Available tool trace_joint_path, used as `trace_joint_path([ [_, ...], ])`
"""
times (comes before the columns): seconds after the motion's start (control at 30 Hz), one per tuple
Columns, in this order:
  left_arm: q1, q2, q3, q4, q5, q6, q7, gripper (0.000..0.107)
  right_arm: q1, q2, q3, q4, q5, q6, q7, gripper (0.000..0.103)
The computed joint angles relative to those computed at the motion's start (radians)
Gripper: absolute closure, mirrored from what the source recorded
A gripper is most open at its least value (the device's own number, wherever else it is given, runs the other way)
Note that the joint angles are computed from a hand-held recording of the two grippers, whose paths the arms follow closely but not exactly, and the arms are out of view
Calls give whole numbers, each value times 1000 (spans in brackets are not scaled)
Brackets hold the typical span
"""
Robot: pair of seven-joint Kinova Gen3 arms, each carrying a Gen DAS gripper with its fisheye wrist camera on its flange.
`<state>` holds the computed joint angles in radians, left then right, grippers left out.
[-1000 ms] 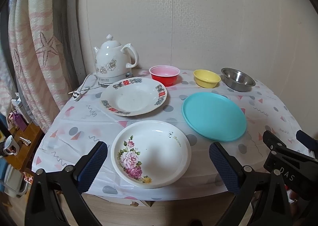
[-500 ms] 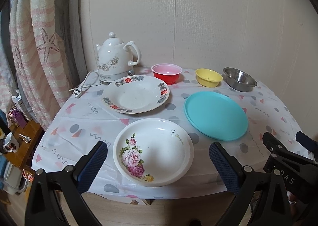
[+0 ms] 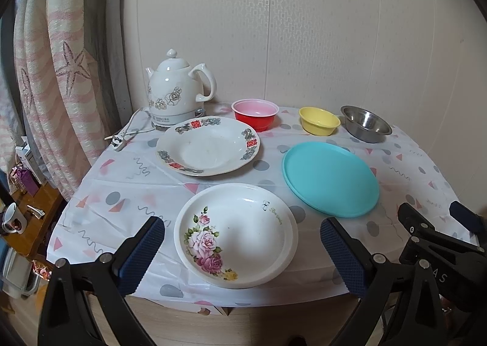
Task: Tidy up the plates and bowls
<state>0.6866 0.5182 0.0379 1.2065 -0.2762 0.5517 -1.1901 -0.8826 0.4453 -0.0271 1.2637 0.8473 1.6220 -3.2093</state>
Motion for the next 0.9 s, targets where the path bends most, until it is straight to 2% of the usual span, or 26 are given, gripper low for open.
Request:
trace_joint_path([
  [0.9,-21,1,19,-3,33,-1,-48,5,4,-2,-3,1,-3,-1,-3,5],
])
